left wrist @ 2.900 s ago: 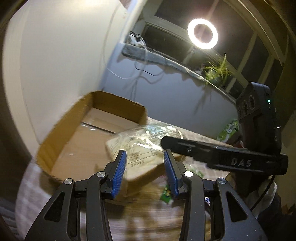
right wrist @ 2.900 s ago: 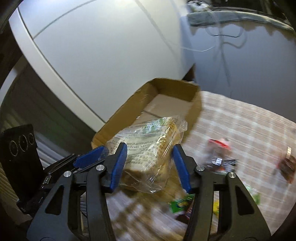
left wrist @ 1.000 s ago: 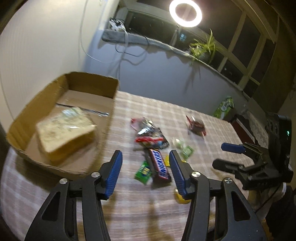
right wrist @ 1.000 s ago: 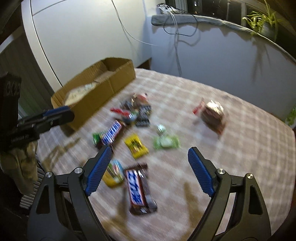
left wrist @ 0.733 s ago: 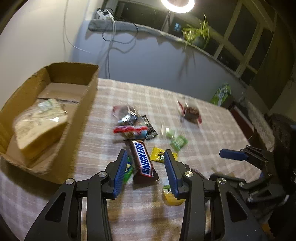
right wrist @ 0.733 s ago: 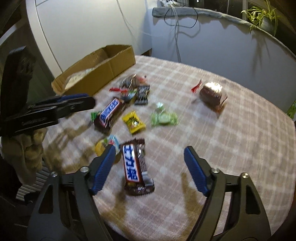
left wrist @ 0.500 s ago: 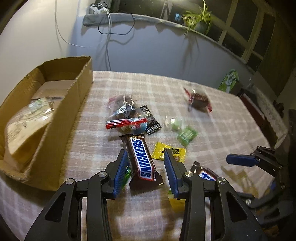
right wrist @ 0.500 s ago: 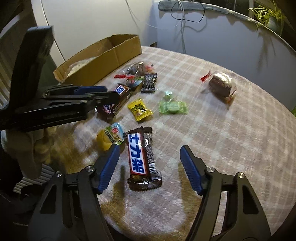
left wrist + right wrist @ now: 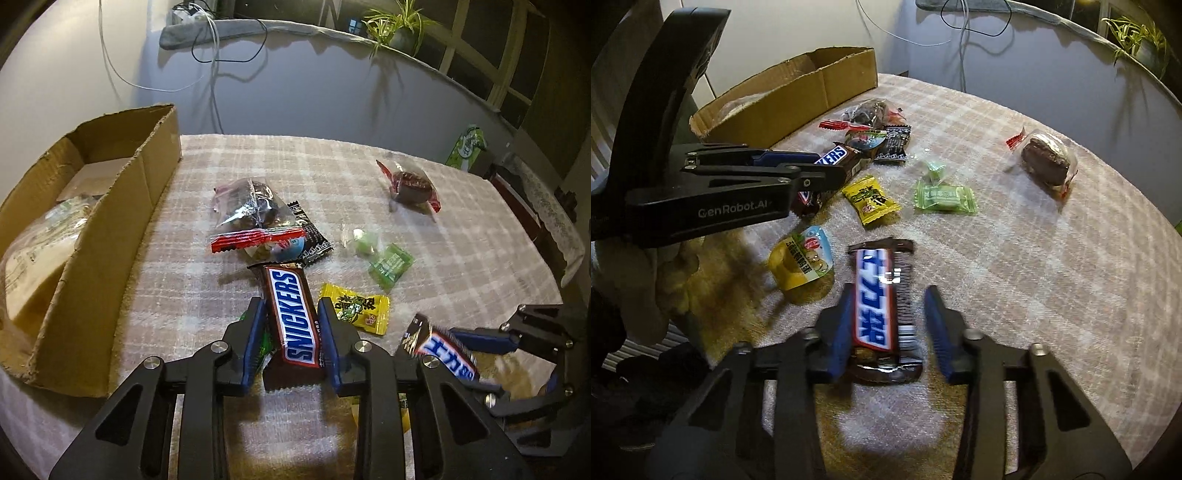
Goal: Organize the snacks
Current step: 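Carry both bars over the box and open both tools to drop them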
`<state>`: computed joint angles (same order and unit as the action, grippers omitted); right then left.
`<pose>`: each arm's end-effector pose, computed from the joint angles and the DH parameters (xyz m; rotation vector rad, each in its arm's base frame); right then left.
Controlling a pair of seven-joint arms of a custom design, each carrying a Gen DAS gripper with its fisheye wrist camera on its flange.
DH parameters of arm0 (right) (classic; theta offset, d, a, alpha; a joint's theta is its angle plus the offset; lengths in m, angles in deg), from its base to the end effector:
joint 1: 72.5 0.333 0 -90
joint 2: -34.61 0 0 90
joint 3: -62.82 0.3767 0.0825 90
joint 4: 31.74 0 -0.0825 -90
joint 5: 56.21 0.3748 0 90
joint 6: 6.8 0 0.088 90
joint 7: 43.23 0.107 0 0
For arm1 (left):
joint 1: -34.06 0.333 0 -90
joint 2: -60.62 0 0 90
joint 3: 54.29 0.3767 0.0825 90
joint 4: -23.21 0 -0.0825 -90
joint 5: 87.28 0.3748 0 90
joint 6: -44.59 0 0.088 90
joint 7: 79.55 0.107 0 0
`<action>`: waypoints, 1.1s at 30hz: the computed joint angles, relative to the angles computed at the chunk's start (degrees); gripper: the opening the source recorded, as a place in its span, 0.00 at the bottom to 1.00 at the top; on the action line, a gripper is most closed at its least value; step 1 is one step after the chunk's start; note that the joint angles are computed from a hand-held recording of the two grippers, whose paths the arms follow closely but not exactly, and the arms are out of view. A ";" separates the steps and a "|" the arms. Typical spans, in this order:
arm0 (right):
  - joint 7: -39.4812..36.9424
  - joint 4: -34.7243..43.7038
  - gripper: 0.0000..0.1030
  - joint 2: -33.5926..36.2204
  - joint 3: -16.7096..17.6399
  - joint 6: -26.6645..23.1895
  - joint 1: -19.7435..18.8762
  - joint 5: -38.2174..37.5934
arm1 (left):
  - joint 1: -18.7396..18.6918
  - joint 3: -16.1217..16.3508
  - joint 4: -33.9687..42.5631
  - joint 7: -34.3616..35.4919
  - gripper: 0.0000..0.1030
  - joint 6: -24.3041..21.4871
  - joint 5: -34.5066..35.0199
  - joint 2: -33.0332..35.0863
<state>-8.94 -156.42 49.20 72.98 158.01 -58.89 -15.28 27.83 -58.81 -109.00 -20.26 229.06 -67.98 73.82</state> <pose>0.5630 0.2013 0.3795 -2.3731 1.0773 -0.2374 0.5627 -0.1369 0.3895 -1.9069 1.8845 -0.8172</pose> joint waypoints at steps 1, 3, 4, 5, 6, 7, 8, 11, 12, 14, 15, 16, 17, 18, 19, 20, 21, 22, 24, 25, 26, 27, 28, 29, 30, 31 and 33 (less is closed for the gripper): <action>0.25 0.03 0.30 0.02 -0.11 0.03 0.05 -0.07 | 0.98 -1.01 -0.10 0.19 0.27 0.20 -0.28 -0.01; 0.40 0.05 0.30 -0.03 -0.13 -0.27 -0.02 0.03 | 3.48 -3.62 -0.42 0.84 0.26 0.63 -0.93 -0.14; 0.48 -0.05 0.30 -0.11 -0.16 -0.11 0.03 0.01 | 3.98 -4.15 -0.60 1.03 0.26 0.87 -1.12 -0.25; 0.51 -0.09 0.30 -0.17 -0.12 -0.07 0.00 0.16 | 5.28 -5.51 -0.94 1.34 0.26 1.26 -1.43 -0.45; 0.33 -0.02 0.30 -0.29 0.04 -0.31 -0.22 0.65 | 6.31 -6.58 -1.12 1.62 0.26 1.50 -1.65 -0.55; 0.21 0.04 0.30 -0.38 0.09 -0.43 -0.32 0.98 | 7.64 -7.96 -1.37 1.87 0.26 1.82 -1.91 -0.71; 0.09 0.00 0.30 -0.55 0.12 -0.37 -0.36 1.32 | 8.83 -9.16 -1.60 2.02 0.26 2.14 -2.13 -0.87; -0.35 0.05 0.30 -1.23 0.11 -0.11 -0.29 2.06 | 14.91 -15.17 -2.25 2.17 0.26 3.08 -2.41 -1.28; -0.56 0.04 0.30 -1.51 0.13 -0.09 -0.27 2.36 | 16.84 -16.97 -2.52 2.02 0.26 3.50 -2.22 -1.51; -0.80 0.18 0.30 -1.93 0.07 -0.01 -0.07 2.72 | 19.04 -18.81 -2.98 1.39 0.26 4.13 -1.46 -2.02; -1.05 0.43 0.30 -2.13 0.15 -0.04 -0.05 3.14 | 20.40 -19.91 -3.30 0.84 0.26 4.60 -0.92 -2.42; -1.26 0.70 0.30 -2.27 0.18 -0.19 -0.01 3.51 | 21.28 -20.53 -3.54 0.20 0.26 4.95 -0.24 -2.72; -1.43 0.94 0.30 -2.36 0.17 -0.29 0.10 3.78 | 22.42 -21.32 -3.73 -0.58 0.26 5.28 0.62 -2.98; -1.62 1.14 0.30 -2.66 0.20 -0.34 0.24 4.07 | 23.81 -22.31 -3.98 -1.49 0.26 5.62 1.59 -3.33; -1.73 1.42 0.30 -2.73 0.14 -0.36 0.42 4.19 | 24.78 -22.84 -4.25 -2.36 0.26 6.00 2.48 -3.74; -1.71 1.74 0.30 -2.78 0.09 -0.28 0.69 4.20 | 25.21 -22.81 -4.51 -3.15 0.26 6.41 3.24 -4.15; -1.72 2.17 0.30 -2.79 0.10 -0.15 0.94 4.22 | 26.19 -23.26 -4.73 -4.08 0.26 6.76 4.26 -4.51; -1.90 2.55 0.30 -2.76 0.13 -0.11 1.07 4.37 | 26.99 -23.47 -4.96 -5.01 0.26 7.15 5.24 -4.91; -1.86 3.59 0.30 -2.50 0.22 -0.07 1.49 4.38 | 27.87 -23.10 -5.37 -6.67 0.26 7.81 7.02 -5.72; -1.95 4.23 0.30 -2.34 0.38 -0.05 1.67 4.46 | 28.23 -22.81 -5.52 -7.52 0.26 8.06 7.93 -6.08; -1.98 4.89 0.30 -2.13 0.49 -0.01 1.89 4.40 | 28.79 -22.69 -5.67 -8.57 0.26 8.34 9.00 -6.41; -1.98 5.38 0.30 -1.98 0.60 0.09 2.13 4.29 | 29.40 -22.57 -5.79 -9.70 0.26 8.57 10.18 -6.70; -2.00 5.95 0.30 -1.74 0.73 0.19 2.34 4.18 | 29.43 -21.93 -5.95 -10.50 0.26 8.78 10.96 -7.06; -1.92 6.72 0.30 -1.36 0.85 0.22 2.59 3.93 | 29.13 -20.97 -6.14 -11.12 0.26 9.00 11.49 -7.45; -1.78 7.76 0.30 -0.86 1.03 0.10 2.87 3.63 | 28.46 -19.88 -6.18 -11.51 0.26 9.14 11.90 -7.58; -1.62 8.62 0.30 -0.41 1.18 -0.03 3.03 3.40 | 27.99 -18.64 -6.39 -11.91 0.26 9.26 12.26 -8.03; -0.78 10.87 0.30 0.76 1.35 -0.57 3.53 2.46 | 26.07 -15.76 -6.77 -11.75 0.26 9.54 11.96 -8.60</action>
